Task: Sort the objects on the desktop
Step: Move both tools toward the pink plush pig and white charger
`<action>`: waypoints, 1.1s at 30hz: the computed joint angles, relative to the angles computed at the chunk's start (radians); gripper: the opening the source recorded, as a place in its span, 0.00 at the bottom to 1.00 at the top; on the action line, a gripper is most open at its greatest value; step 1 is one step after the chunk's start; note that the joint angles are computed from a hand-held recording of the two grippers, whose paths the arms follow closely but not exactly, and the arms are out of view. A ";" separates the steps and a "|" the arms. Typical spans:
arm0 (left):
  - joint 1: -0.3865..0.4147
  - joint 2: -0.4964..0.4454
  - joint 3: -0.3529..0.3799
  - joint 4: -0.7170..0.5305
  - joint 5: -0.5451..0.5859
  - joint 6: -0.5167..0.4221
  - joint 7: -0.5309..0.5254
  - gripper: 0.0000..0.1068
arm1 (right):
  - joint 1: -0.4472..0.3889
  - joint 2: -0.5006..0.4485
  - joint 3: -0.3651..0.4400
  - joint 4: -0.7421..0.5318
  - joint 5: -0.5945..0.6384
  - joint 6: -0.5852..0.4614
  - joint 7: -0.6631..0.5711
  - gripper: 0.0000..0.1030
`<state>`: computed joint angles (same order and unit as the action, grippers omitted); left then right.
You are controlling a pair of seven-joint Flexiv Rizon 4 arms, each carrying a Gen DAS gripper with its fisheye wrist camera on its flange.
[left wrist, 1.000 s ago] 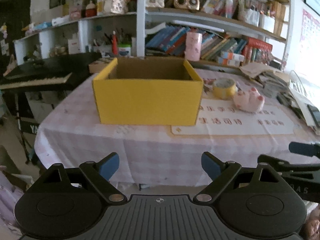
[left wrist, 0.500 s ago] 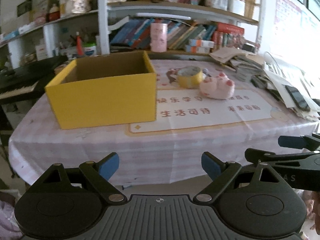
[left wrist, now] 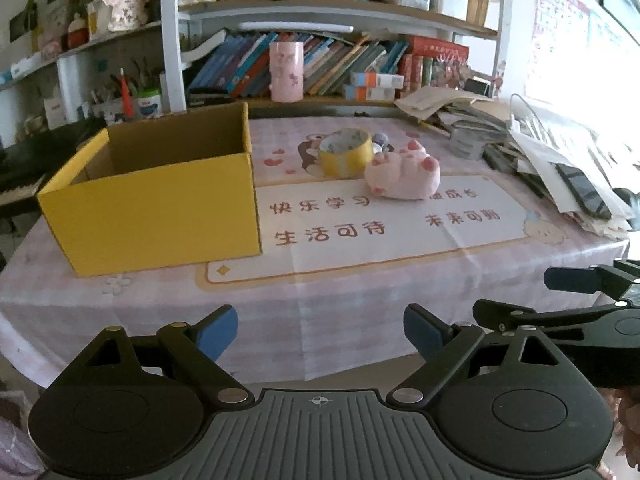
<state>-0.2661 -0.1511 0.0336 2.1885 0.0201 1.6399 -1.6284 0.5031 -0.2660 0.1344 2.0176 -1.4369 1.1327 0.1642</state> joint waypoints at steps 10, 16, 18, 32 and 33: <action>-0.103 -0.118 0.054 -0.191 0.094 -0.100 -0.135 0.87 | -0.085 -0.004 -0.041 0.003 0.027 0.101 -0.100 0.75; -0.139 -0.206 0.051 -0.319 0.102 -0.162 -0.166 0.87 | -0.136 -0.010 -0.072 0.003 0.037 0.147 -0.135 0.75; -0.159 -0.235 0.062 -0.366 0.109 -0.180 -0.185 0.87 | -0.157 -0.014 -0.083 -0.002 0.030 0.166 -0.134 0.75; -0.294 -0.427 0.196 -0.724 0.270 -0.331 -0.432 0.91 | -0.290 -0.104 -0.147 -0.113 -0.093 0.374 -0.127 0.76; -0.295 -0.438 0.198 -0.744 0.280 -0.339 -0.444 0.91 | -0.298 -0.113 -0.150 -0.122 -0.096 0.388 -0.127 0.76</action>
